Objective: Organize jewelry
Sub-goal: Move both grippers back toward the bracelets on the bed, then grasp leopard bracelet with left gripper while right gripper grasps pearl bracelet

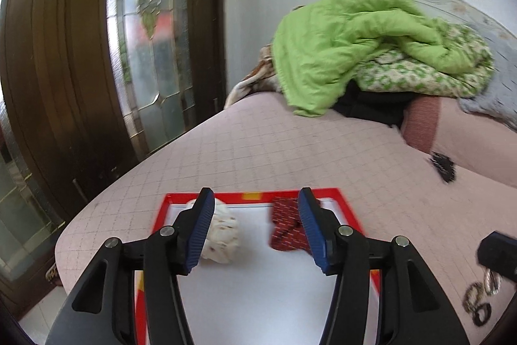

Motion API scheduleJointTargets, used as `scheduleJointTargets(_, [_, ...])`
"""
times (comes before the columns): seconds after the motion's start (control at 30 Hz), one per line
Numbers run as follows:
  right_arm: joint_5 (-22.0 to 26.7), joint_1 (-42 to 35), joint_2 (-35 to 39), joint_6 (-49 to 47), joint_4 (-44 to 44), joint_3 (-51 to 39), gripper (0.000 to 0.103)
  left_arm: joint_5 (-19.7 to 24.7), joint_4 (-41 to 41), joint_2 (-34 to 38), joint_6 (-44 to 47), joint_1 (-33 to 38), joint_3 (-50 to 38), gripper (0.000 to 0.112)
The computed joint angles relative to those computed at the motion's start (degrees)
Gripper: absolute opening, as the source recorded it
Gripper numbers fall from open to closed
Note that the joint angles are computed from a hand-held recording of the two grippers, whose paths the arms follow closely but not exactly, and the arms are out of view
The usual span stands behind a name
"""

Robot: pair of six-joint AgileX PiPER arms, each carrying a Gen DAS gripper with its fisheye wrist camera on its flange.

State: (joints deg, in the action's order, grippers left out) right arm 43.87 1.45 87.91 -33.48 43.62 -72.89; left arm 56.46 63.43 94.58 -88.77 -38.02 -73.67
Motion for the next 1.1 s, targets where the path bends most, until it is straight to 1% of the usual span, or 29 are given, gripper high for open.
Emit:
scheduleJointTargets(0.07, [1.3, -3.8, -3.3, -2.0, 1.3, 2.7, 0.047, 1.3, 0.4, 0.2, -0.4, -3.3, 0.0, 0.056])
scheduleJointTargets(0.17, [4.7, -10.5, -7.0, -5.9, 4.2, 6.2, 0.047, 1.6, -0.5, 0.4, -0.2, -7.6, -0.2, 0.056])
scheduleJointTargets(0.23, [7.3, -16.4, -9.8, -8.7, 5.1, 8.9, 0.047, 0.8, -1.5, 0.5, -0.3, -10.1, -0.1, 0.056])
scheduleJointTargets(0.33, [12.5, -25.9, -12.0, -13.2, 7.5, 11.2, 0.047, 0.6, -2.4, 1.0, -0.7, -13.9, -0.2, 0.056])
scheduleJointTargets(0.37, [13.6, -28.2, -12.6, -14.4, 7.8, 11.8, 0.047, -0.1, -3.1, 1.1, -0.6, -15.0, -0.2, 0.056])
scheduleJointTargets(0.4, [15.4, -32.2, -13.4, -16.5, 8.2, 12.7, 0.047, -1.3, -3.9, 1.2, -0.5, -16.1, -0.1, 0.056])
scheduleJointTargets(0.43, [16.5, -34.5, -13.6, -17.7, 8.4, 13.0, 0.047, -2.5, -4.9, 1.5, -0.1, -16.8, -0.2, 0.056])
scheduleJointTargets(0.47, [18.5, -38.5, -13.8, -19.7, 8.9, 13.4, 0.047, -4.2, -6.5, 1.8, 0.8, -17.3, -0.4, 0.056])
scheduleJointTargets(0.53, [21.8, -45.0, -13.2, -23.2, 9.8, 14.0, 0.047, -6.4, -9.0, 2.9, 3.2, -18.2, -1.5, 0.056])
scheduleJointTargets(0.57, [22.8, -47.8, -12.7, -24.7, 10.0, 14.2, 0.047, -7.2, -10.1, 3.6, 4.5, -18.5, -2.2, 0.056])
scheduleJointTargets(0.63, [24.3, -52.0, -10.7, -26.6, 10.4, 14.0, 0.047, -10.4, -13.6, 5.3, 7.8, -18.5, -3.8, 0.056])
scheduleJointTargets(0.67, [24.6, -53.0, -9.8, -27.0, 10.4, 13.9, 0.047, -12.7, -16.6, 6.5, 10.7, -18.0, -5.1, 0.056])
scheduleJointTargets(0.73, [24.3, -55.7, -6.6, -28.4, 10.7, 13.2, 0.047, -14.5, -20.7, 8.8, 15.4, -17.5, -7.6, 0.056])
scheduleJointTargets(0.87, [22.9, -57.3, 0.3, -28.8, 11.1, 10.5, 0.047, -15.5, -29.9, 15.7, 26.4, -16.0, -15.7, 0.056])
scheduleJointTargets(0.93, [21.6, -57.5, 3.0, -29.6, 11.5, 9.5, 0.047, -16.1, -35.7, 20.0, 32.9, -15.0, -20.9, 0.053])
scheduleJointTargets(1.0, [20.1, -57.4, 5.1, -30.3, 11.8, 8.9, 0.047, -15.3, -41.2, 24.4, 39.1, -13.8, -27.1, 0.045])
scheduleJointTargets(1.03, [19.9, -57.3, 5.9, -30.6, 11.8, 8.6, 0.047, -14.6, -43.0, 26.4, 41.1, -13.4, -29.8, 0.043])
scheduleJointTargets(1.1, [18.6, -56.8, 8.4, -31.0, 11.8, 7.5, 0.047, -11.4, -46.0, 31.7, 45.7, -12.7, -37.7, 0.037])
